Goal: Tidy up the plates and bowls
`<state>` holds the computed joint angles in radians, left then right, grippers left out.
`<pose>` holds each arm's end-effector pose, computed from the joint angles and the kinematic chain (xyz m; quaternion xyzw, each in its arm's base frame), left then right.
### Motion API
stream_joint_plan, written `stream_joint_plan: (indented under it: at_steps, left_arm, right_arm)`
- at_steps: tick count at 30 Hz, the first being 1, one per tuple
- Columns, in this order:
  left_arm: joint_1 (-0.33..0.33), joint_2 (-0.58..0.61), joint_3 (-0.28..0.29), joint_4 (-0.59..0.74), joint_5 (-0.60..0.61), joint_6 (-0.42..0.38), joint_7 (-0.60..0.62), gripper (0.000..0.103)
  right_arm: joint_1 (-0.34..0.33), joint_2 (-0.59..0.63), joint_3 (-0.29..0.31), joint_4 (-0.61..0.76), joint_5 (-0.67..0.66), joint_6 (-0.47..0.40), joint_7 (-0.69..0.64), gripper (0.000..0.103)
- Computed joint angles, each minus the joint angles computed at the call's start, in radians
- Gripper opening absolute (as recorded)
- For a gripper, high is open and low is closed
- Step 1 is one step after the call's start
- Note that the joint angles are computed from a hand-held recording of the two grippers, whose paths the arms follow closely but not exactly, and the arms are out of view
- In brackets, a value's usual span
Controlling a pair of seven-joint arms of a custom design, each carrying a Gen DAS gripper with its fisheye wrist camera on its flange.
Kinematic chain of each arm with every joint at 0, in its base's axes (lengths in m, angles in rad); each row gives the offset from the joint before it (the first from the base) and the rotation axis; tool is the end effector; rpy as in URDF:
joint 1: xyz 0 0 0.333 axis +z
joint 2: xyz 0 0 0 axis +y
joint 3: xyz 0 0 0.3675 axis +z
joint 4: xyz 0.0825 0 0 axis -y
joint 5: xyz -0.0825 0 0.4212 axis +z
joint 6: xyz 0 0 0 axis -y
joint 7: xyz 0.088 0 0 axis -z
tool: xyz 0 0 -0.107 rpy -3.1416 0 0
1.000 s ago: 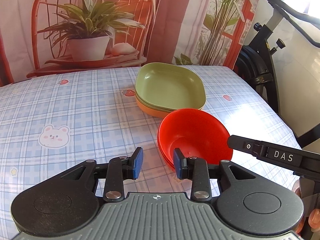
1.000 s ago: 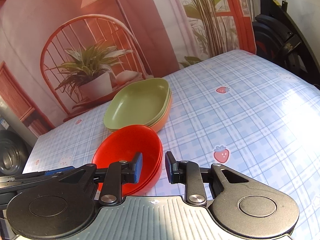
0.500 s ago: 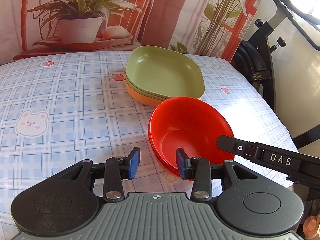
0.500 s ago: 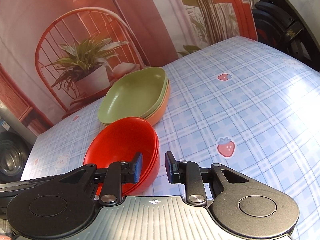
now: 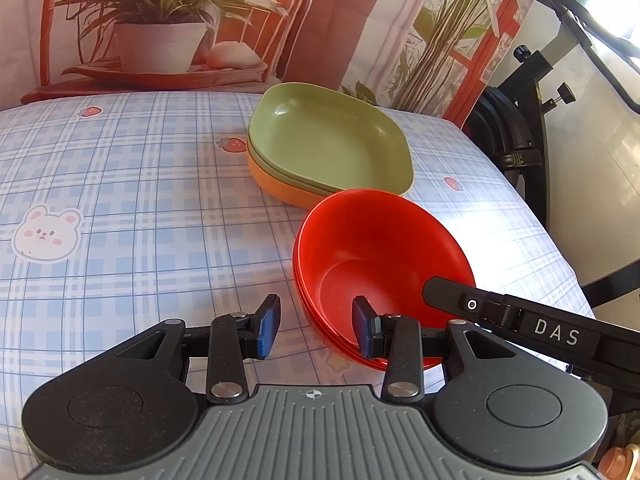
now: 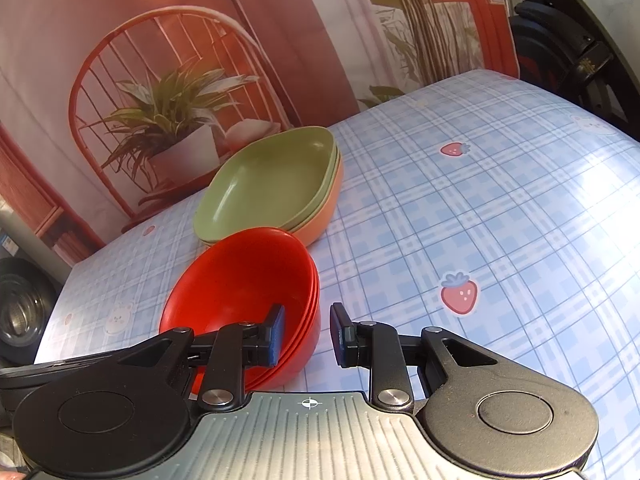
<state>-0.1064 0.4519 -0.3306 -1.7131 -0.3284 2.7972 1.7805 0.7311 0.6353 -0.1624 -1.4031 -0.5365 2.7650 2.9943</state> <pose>0.7107 -0.2726 0.4369 -0.5584 0.7522 -0.3436 0.0650 0.6679 0.4958 0.4395 -0.5220 0.7519 -0.1413 0.3771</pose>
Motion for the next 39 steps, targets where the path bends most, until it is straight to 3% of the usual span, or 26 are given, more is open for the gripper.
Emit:
stream_joint_plan:
  at_steps: [12,18,23,39]
  left_arm:
    - [0.012,0.024,-0.023,0.020,-0.022,0.037,0.009,0.040]
    - [0.033,0.021,-0.049,0.004,-0.053,0.080,0.025,0.025]
    - [0.026,0.015,-0.035,-0.004,-0.036,0.089,0.003,0.014]
    - [0.038,-0.032,-0.034,-0.042,-0.050,0.098,-0.018,0.014]
  right_arm:
    - [0.024,0.018,-0.031,0.016,-0.040,0.008,0.028,0.022]
    - [0.034,0.017,-0.044,0.017,-0.063,0.003,0.050,0.018]
    - [0.035,0.011,-0.048,0.006,-0.079,0.006,0.087,0.013]
    - [0.024,0.004,-0.026,0.020,-0.083,0.015,0.078,0.012]
